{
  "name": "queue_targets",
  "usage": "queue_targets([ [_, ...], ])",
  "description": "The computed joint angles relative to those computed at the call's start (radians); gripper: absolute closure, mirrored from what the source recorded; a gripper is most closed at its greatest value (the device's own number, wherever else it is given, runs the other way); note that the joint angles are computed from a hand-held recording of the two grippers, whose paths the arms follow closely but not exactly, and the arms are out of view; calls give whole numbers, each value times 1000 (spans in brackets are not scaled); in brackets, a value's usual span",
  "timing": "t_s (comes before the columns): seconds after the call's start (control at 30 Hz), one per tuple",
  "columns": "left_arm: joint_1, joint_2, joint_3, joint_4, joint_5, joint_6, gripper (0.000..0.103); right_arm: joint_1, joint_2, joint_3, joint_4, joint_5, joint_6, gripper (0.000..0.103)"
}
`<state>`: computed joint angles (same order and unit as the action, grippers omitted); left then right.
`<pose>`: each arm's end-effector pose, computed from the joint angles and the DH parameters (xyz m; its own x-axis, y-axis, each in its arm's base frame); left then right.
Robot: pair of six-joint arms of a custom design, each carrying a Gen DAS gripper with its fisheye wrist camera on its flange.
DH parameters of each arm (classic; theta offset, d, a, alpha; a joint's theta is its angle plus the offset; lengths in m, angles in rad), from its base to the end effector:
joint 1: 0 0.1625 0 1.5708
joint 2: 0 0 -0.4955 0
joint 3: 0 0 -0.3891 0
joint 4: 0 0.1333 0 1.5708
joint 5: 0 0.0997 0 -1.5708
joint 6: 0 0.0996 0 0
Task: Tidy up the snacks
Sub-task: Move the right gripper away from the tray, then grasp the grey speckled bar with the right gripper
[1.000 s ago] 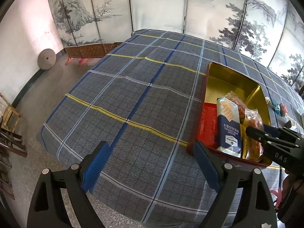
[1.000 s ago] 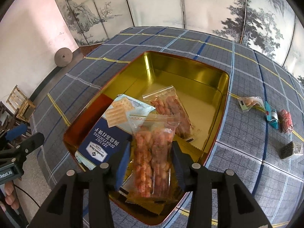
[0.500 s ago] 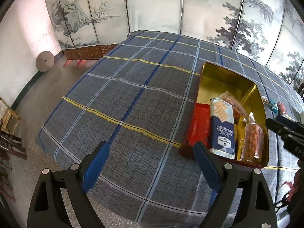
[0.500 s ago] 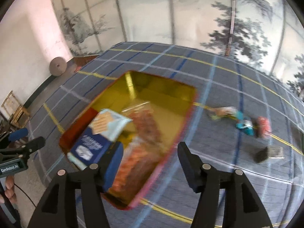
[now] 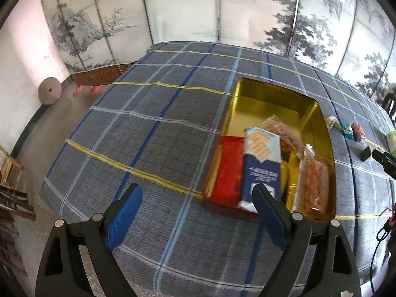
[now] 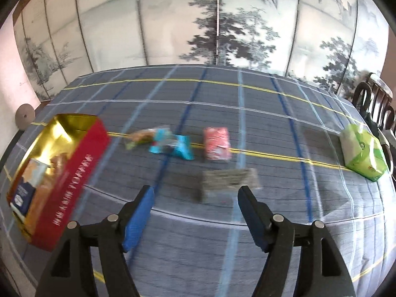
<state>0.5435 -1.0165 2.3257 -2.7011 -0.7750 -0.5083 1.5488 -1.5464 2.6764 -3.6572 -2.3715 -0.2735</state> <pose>-0.2770 -0.4062 0.1216 -0.6310 0.3329 -0.7007 0.6126 0.7680 -0.1867 0.0554 -0.2935 0.3474 -0.6612 0.4237 0.6191 -0.1723 0.7174 -0.6750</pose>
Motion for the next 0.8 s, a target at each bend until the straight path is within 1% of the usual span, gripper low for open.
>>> queue_targets([
  [0.07, -7, 19, -13, 1, -9, 4, 15, -41, -23, 6, 7, 33, -16, 30],
  [0.17, -16, 41, -31, 7, -21, 7, 15, -102, -25, 18, -36, 85, -68, 29],
  [0.27, -29, 64, -50, 7, -30, 16, 15, -132, -9, 20, -66, 103, -107, 27],
  [0.3, -35, 73, -58, 7, -33, 21, 15, -151, -14, 22, -64, 130, -117, 27],
  [0.33, -39, 81, -63, 3, -36, 27, 15, -162, -15, 25, -72, 140, -127, 27],
  [0.4, -49, 102, -79, -2, -41, 39, 15, -177, 7, 24, -113, 135, -158, 27],
  [0.43, -52, 112, -87, -6, -44, 45, 15, -187, 8, 23, -116, 143, -164, 27],
  [0.47, -56, 124, -96, -8, -49, 52, 15, -209, -4, 21, -97, 172, -163, 27],
  [0.67, -78, 208, -157, -38, -92, 99, 15, -272, -18, 9, -65, 242, -184, 27],
  [0.8, -101, 278, -203, -70, -115, 138, 15, -322, -55, 12, -32, 327, -187, 27],
])
